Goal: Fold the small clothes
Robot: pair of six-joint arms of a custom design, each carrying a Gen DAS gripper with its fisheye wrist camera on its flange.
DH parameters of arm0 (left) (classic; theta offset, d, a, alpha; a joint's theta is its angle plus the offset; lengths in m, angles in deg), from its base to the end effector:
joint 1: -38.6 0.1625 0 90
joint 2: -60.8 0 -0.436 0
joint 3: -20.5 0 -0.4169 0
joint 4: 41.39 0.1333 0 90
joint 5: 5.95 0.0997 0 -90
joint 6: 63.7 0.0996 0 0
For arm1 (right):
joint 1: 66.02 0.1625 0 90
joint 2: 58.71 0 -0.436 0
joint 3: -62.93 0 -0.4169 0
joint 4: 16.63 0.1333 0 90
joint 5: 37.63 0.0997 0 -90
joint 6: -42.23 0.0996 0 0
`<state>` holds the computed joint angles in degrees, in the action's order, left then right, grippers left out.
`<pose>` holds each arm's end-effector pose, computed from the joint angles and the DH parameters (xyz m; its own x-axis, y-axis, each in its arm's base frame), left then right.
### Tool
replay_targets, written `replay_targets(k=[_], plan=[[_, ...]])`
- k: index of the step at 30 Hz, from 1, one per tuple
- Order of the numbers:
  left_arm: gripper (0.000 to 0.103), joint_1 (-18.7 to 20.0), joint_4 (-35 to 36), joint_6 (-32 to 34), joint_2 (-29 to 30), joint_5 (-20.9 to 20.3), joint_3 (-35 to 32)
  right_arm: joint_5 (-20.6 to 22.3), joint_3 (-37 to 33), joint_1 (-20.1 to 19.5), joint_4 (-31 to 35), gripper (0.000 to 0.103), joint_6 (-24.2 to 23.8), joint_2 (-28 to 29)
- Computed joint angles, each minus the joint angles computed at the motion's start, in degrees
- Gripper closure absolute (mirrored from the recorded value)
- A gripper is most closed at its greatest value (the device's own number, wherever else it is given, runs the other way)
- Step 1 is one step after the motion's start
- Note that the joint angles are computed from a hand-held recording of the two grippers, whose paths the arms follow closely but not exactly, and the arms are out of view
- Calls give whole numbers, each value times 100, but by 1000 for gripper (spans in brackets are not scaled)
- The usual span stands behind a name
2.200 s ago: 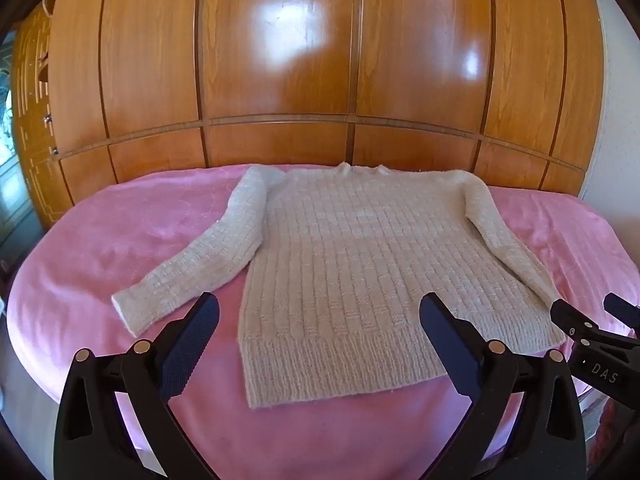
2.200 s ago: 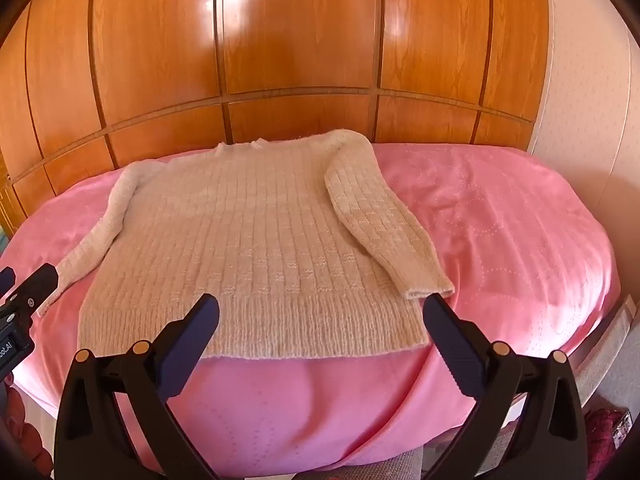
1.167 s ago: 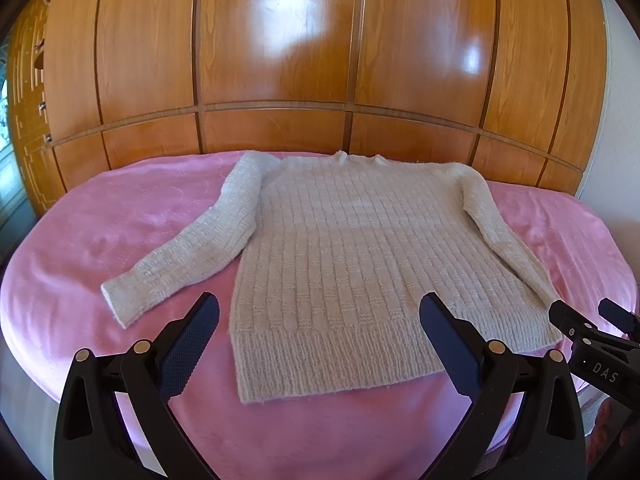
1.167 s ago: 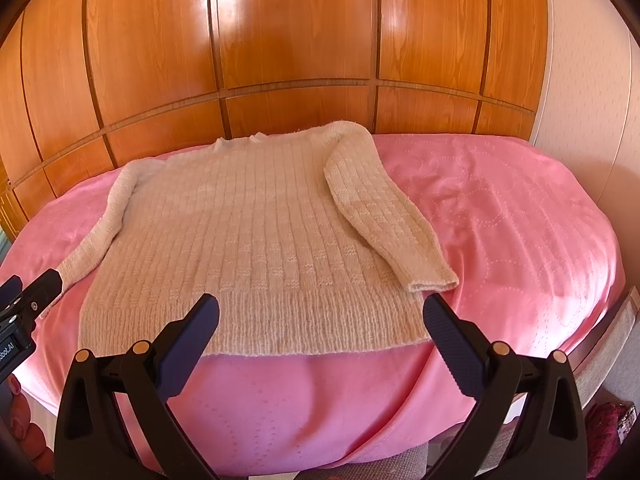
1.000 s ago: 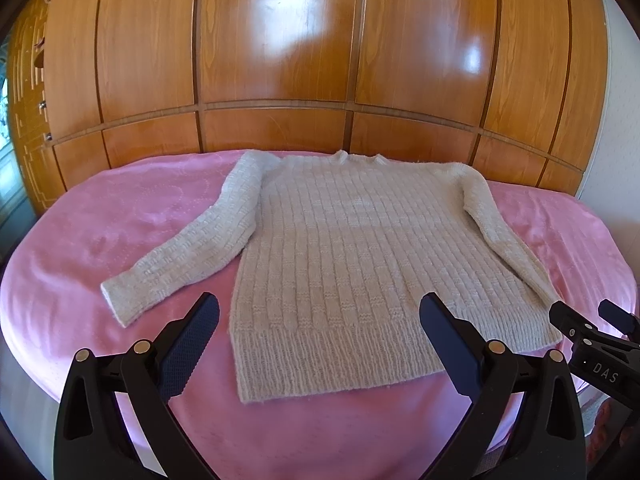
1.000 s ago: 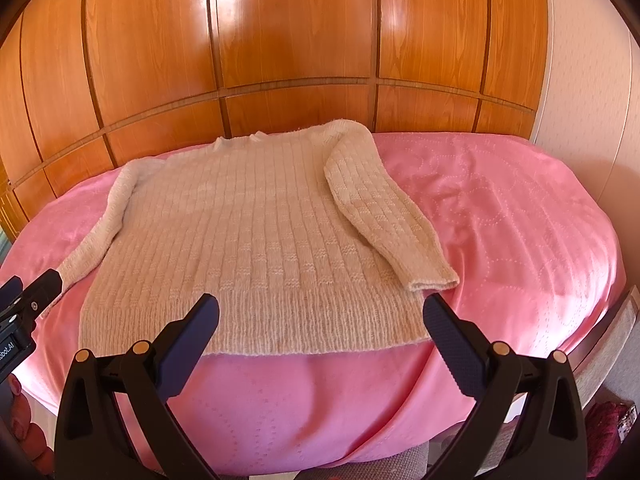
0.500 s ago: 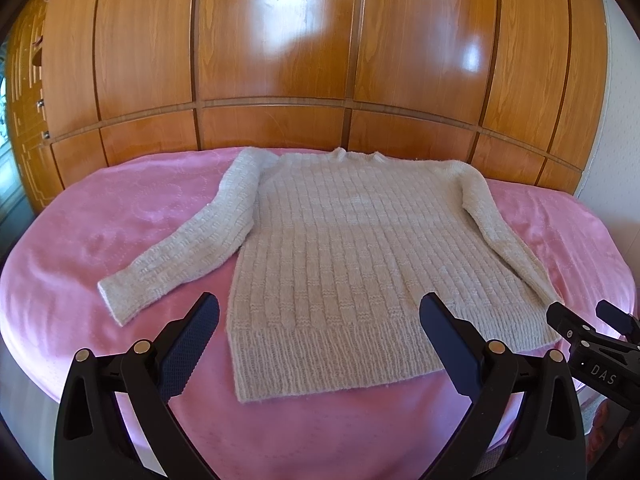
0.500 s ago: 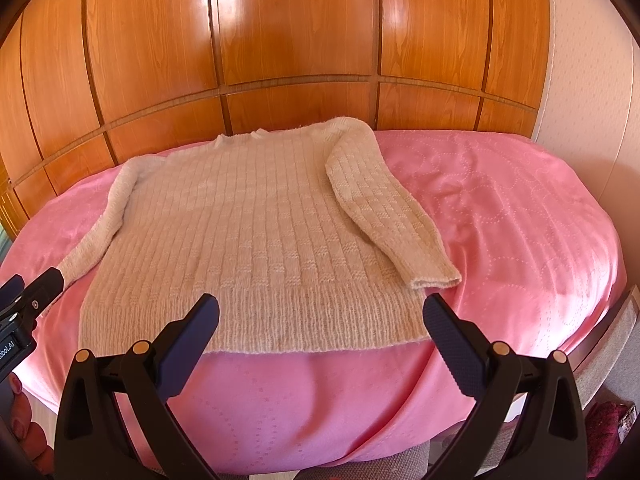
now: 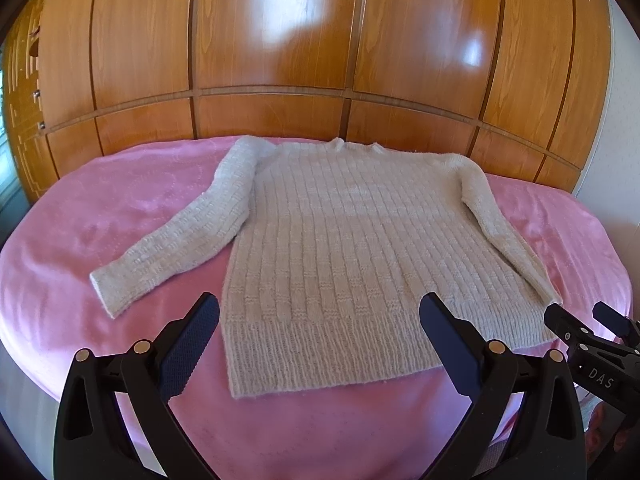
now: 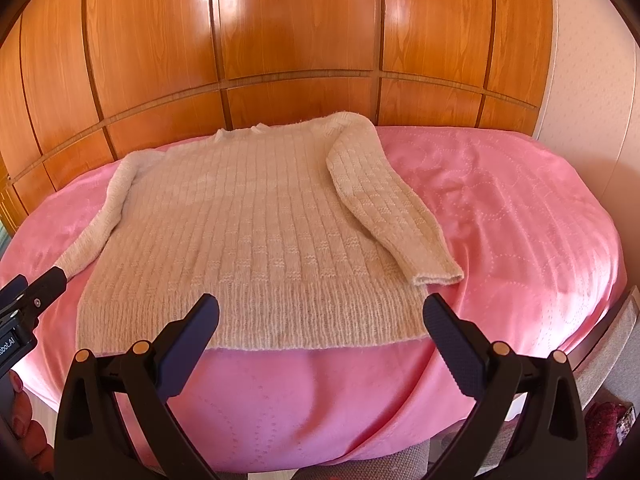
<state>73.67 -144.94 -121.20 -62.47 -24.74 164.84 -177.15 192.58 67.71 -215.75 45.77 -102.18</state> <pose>-0.0693 -0.3267 0.3323 -0.7293 -0.3005 -0.6147 0.3654 0.5884 -0.7213 0.3604 -0.2935 0.0258 -0.7121 -0.1930 0.6751 -0.5938 0.6787 -0.4323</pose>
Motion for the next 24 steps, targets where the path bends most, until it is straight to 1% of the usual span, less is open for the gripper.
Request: replay_targets(k=[10,12,14,15,17,18,19,21,22,24], plan=[[4,74,-262,183,62,-57,7,-3,-14,-15,-3,2,5,30],[4,154,-599,443,78,-139,35,-10,-14,-25,-4,2,-5,38],[4,300,-1230,913,113,-329,92,-19,-13,-38,-1,2,-10,43],[4,410,-1656,1245,128,-482,125,-4,-19,-62,-34,2,-57,62],[4,733,-2708,2068,155,-995,194,28,-55,-136,-91,2,-187,109],[4,888,-3118,2324,169,-1241,218,60,-76,-186,-130,2,-262,139],[4,1129,-3561,2525,181,-1527,239,99,-82,-237,-194,2,-345,161],[4,1433,-3945,2541,177,-1690,268,116,-169,-360,-385,2,-670,305],[4,1587,-4034,2499,183,-1652,266,72,-233,-411,-564,2,-888,420],[4,1854,-3923,2357,226,-1512,185,46,-349,-496,-989,2,-1319,644]])
